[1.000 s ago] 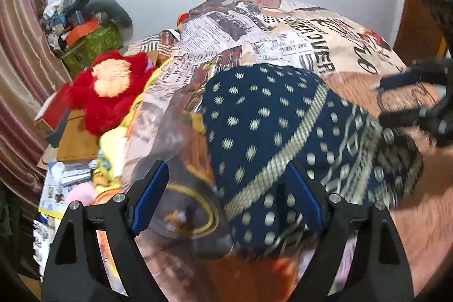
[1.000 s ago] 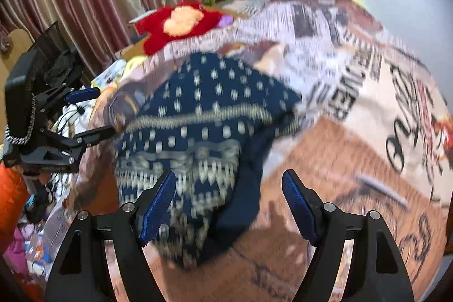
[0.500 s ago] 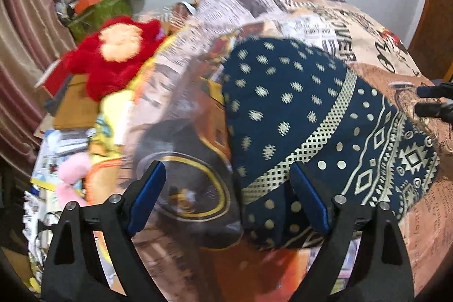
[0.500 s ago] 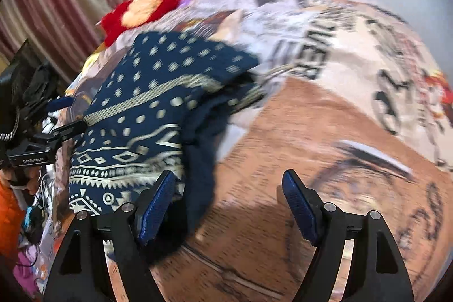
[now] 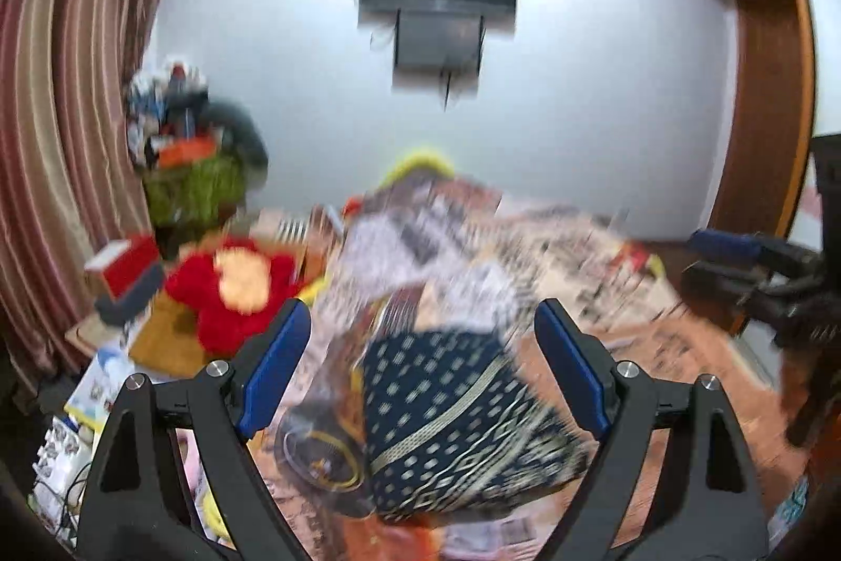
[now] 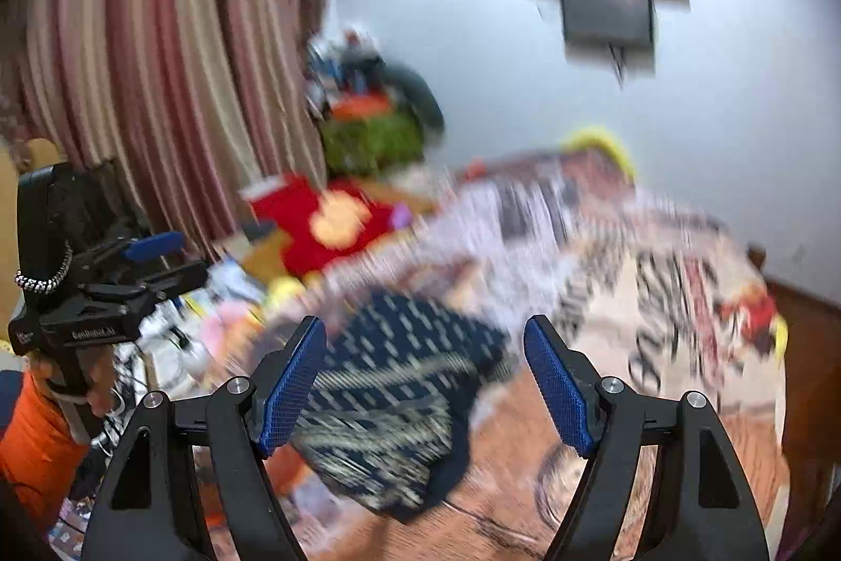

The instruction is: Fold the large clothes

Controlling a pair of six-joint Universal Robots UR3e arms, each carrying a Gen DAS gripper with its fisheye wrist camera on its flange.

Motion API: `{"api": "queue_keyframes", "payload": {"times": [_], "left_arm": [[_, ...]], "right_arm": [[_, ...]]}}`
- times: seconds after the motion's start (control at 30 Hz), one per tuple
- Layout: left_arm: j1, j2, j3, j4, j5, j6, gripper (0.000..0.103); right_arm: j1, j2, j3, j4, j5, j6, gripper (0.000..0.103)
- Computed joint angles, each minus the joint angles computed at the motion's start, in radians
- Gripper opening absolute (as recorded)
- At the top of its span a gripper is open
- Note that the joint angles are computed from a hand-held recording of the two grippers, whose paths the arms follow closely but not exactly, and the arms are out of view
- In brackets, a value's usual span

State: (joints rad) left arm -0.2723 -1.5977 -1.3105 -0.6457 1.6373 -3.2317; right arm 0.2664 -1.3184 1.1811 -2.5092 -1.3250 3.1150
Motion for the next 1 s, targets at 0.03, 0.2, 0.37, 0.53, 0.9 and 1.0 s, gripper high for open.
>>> {"api": "queue_keyframes", "payload": {"times": [0.03,0.2,0.37,0.53,0.9,1.0], "left_arm": [[-0.015,0.014,0.006,0.006,0.009,-0.006,0.088],[-0.186,0.067,0.018,0.060,0.223,-0.017,0.088],[-0.367,0.072,0.000,0.112,0.484,-0.048,0.088],[-0.458,0.088,-0.045,0.108,0.593,-0.104,0.096],[-0.511,0.104,-0.127,0.120,0.644,-0.173,0.100],[-0.517,0.098,-0.126,0.131,0.653,-0.169,0.100]], "right_arm": [[0.024,-0.027,0.015,-0.039,-0.016,0.005,0.076],[0.128,-0.138,0.113,-0.195,-0.123,0.031,0.077],[0.241,-0.229,0.238,-0.327,-0.261,0.087,0.080],[0.323,-0.291,0.341,-0.381,-0.391,0.144,0.092],[0.459,-0.295,0.379,-0.400,-0.624,0.155,0.103],[0.462,-0.297,0.382,-0.405,-0.626,0.155,0.103]]}}
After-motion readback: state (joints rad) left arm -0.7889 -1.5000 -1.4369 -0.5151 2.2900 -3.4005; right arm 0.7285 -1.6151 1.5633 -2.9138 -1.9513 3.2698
